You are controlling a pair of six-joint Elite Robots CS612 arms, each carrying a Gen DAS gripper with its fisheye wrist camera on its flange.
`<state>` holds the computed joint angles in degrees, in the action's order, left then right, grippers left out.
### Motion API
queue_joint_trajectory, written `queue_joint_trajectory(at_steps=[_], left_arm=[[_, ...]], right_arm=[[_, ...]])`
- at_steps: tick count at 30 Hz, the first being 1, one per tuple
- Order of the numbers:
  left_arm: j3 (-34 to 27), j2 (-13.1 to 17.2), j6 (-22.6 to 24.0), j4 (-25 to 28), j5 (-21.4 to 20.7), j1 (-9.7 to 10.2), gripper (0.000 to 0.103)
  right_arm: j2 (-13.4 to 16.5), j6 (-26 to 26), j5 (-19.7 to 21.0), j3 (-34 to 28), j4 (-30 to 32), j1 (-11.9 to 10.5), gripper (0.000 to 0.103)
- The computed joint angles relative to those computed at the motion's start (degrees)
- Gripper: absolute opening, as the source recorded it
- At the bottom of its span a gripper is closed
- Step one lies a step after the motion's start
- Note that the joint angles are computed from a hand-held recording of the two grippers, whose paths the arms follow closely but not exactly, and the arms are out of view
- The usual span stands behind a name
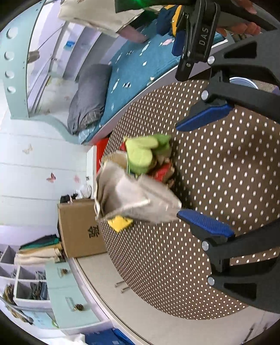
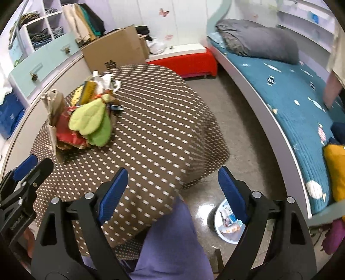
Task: Collect trash
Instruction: 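Move both tools back to the table toward the brown paper bag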
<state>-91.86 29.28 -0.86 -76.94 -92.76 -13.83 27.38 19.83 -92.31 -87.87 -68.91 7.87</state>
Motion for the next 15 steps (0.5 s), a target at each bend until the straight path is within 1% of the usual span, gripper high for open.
queue_joint_trajectory(at_steps=[3,8,11,13,15], left_arm=[[1.4,-0.6,-0.9,-0.1,-0.5,0.80,0.077],[4.2,-1.7,-1.8,-3.0,-0.9,1.29,0.082],[7.1,-2.7,-3.3,-3.7,-0.2,1.29,0.082],[9.2,-3.5,-5.2,-3.7,1.1,1.32,0.082],[10.5,-3.9,-7.3,-4.6,0.3,1.74,0.082]], right_arm=[[-0.7,-1.3,0.8,1.7,-1.5,0.3,0.084],[-1.9,-2.5,2.1,4.2,-3.7,0.6,0.085],[-2.4,-2.7,2.7,5.5,-4.9,0.5,0.085],[-2.7,-3.0,3.2,6.2,-5.4,0.5,0.085],[-2.9,-3.5,3.5,6.8,-5.8,0.5,0.085]])
